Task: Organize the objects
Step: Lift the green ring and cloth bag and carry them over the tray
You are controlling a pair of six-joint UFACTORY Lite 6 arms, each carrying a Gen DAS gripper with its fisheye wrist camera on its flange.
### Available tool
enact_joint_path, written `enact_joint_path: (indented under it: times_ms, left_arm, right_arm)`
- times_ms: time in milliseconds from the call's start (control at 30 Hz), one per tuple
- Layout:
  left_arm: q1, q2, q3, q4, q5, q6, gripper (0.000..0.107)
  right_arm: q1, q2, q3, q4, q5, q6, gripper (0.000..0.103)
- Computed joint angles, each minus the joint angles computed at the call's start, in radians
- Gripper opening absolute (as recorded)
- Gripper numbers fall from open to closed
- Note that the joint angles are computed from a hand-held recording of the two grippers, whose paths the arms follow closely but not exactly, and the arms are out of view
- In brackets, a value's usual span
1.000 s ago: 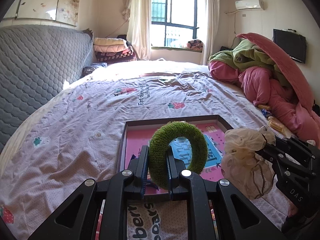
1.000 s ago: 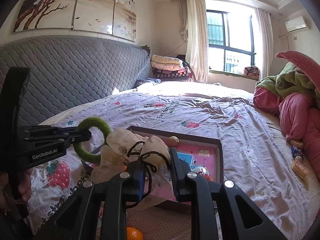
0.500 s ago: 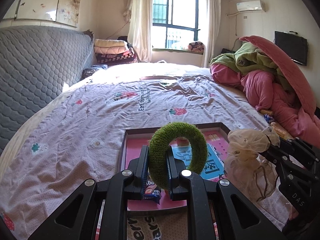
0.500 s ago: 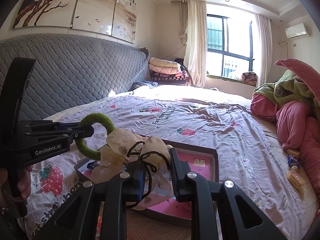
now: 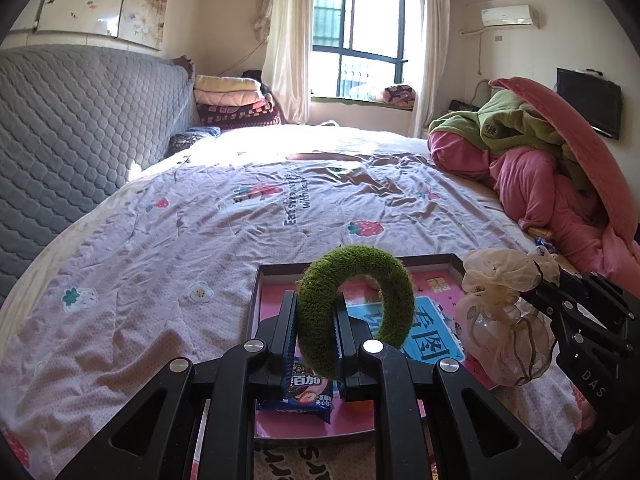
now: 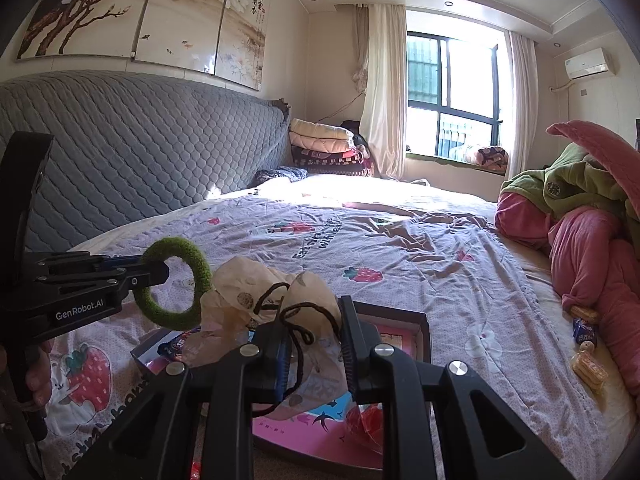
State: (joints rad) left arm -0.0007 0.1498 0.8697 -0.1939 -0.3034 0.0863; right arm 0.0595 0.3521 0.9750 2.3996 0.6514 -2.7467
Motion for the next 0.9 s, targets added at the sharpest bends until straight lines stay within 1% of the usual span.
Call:
enact_joint_path:
  times_ms: [267, 533, 633, 800, 900]
  left_arm:
    - [0.006, 0.046, 0.057, -0.043, -0.002, 0.052, 0.016]
    - [0.032, 0.107, 0.108, 0.011, -0.003, -0.002, 0.016]
    - [0.045, 0.135, 0.125, 0.057, 0.001, -0.047, 0.016]
    - [0.049, 0.179, 0.145, 0.056, 0.004, -0.049, 0.016]
    - [0.043, 0.196, 0.144, 0.025, -0.008, -0.016, 0.016]
  right_arm:
    - [0.026, 0.045, 0.04, 0.066, -0.023, -0.067, 0.022]
    - [0.034, 0.098, 0.097, 0.087, -0.041, -0.087, 0.023]
    - [0.036, 0.113, 0.109, 0.096, -0.044, -0.094, 0.023]
    - [0.037, 0.15, 0.13, 0.093, -0.062, -0.092, 0.024]
    - [0.038, 0.161, 0.134, 0.099, -0.068, -0.097, 0.024]
